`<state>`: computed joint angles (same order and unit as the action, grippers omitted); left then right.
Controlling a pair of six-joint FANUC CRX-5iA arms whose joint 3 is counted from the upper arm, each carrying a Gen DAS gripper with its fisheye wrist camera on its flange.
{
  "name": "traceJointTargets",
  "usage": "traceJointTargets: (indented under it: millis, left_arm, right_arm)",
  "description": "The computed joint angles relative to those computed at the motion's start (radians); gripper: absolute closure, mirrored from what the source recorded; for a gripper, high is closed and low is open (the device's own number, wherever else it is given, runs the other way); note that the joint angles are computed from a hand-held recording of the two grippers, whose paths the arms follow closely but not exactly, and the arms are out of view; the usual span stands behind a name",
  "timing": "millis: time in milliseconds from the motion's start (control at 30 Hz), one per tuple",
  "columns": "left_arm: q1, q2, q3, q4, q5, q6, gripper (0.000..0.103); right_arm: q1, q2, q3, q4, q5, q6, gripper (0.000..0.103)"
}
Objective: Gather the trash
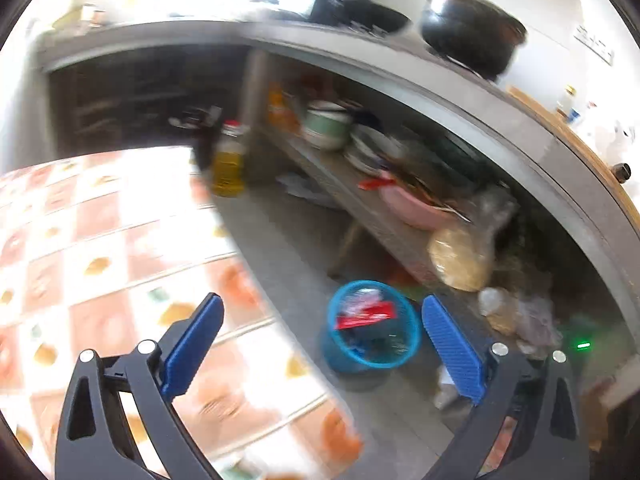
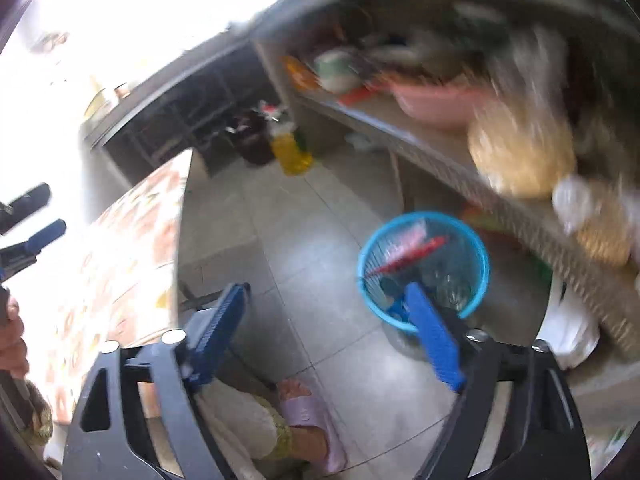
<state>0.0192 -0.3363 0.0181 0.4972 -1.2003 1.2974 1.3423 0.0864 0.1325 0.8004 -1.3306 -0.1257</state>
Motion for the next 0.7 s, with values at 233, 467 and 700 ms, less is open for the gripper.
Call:
traceJointTargets:
  millis: [233, 467, 700]
  left_arm:
    - [0.091, -0.199, -0.080, -0.182, -0.055, 0.178, 0.006]
    - [0.051, -0.264, -0.049, -0.366, -0.111, 0.263, 0.006]
    - [0.072, -0.302, -0.001, -0.471, -0.085, 0.352, 0.006]
  right_arm:
    - [0.089, 0.176, 0.252, 0.096, -0.177, 0.133, 0.008]
    - [0.128, 0.278, 0.407, 0.143, -0.269, 0.216, 0.008]
    - [0.156, 0.319, 0.449, 0.238, -0.281, 0.236, 0.008]
